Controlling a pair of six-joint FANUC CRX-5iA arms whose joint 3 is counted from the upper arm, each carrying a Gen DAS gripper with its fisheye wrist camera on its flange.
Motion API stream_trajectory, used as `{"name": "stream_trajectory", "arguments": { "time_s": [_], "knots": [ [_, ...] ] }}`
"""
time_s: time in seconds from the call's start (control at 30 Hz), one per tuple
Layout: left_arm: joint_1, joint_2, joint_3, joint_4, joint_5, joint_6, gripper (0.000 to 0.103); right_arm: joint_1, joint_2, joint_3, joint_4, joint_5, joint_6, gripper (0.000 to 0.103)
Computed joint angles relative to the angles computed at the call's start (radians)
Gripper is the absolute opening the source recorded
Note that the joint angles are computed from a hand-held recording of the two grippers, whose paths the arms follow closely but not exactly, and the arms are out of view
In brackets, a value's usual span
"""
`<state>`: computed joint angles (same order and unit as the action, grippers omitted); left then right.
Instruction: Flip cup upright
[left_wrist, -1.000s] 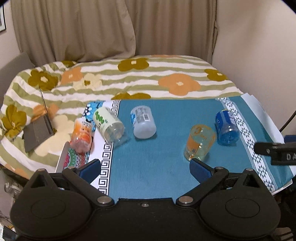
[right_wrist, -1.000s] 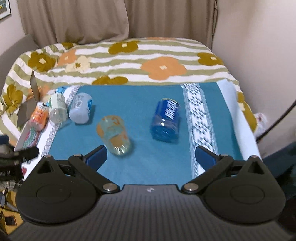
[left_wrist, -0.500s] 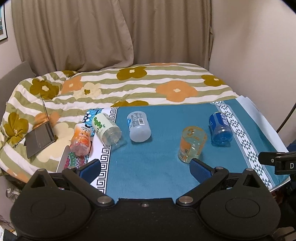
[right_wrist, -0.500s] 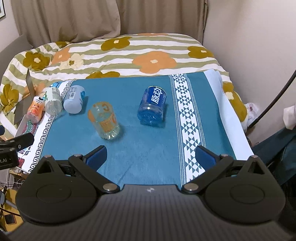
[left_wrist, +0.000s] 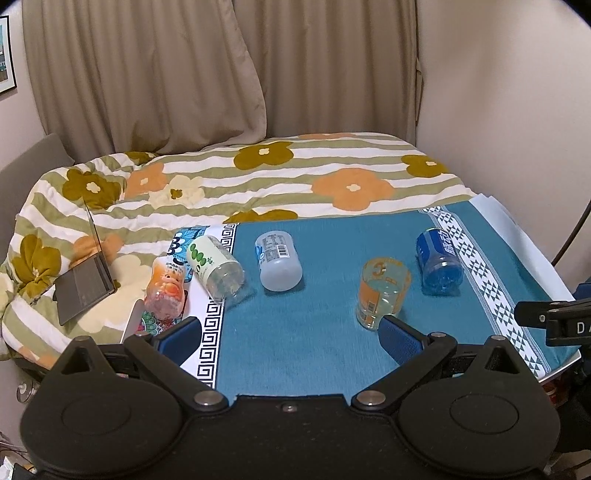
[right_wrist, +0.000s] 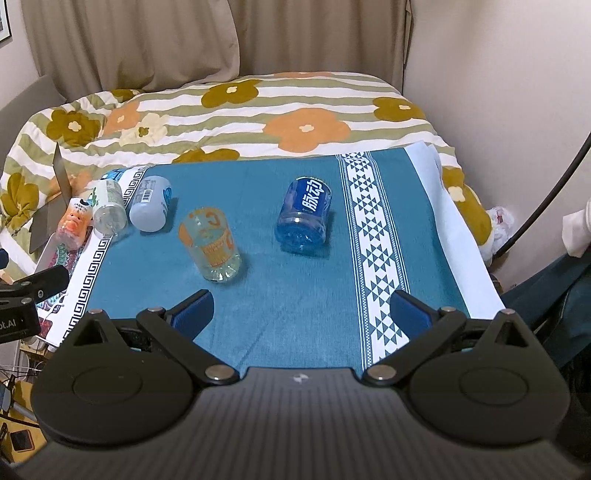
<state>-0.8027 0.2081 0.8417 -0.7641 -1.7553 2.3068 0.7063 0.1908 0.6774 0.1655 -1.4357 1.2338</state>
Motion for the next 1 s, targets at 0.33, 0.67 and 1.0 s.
{"name": "stream_trajectory", "arguments": {
  "time_s": [0.33,0.67,1.0],
  "knots": [
    [0.0,-0.004,-0.004,-0.003,0.009,0.008,0.103,-0.001,0.003,0.007,0.0,-0.004,0.003,0.103],
    [0.002,-0.001,0.0,-0.003,0.009,0.004,0.103,0.0,0.006,0.009,0.002,-0.005,0.005,0.103],
    [0.008,0.005,0.012,-0.008,0.012,-0.021,0.103,-0.005,0.013,0.019,-0.002,-0.007,0.01,0.103]
  ]
}}
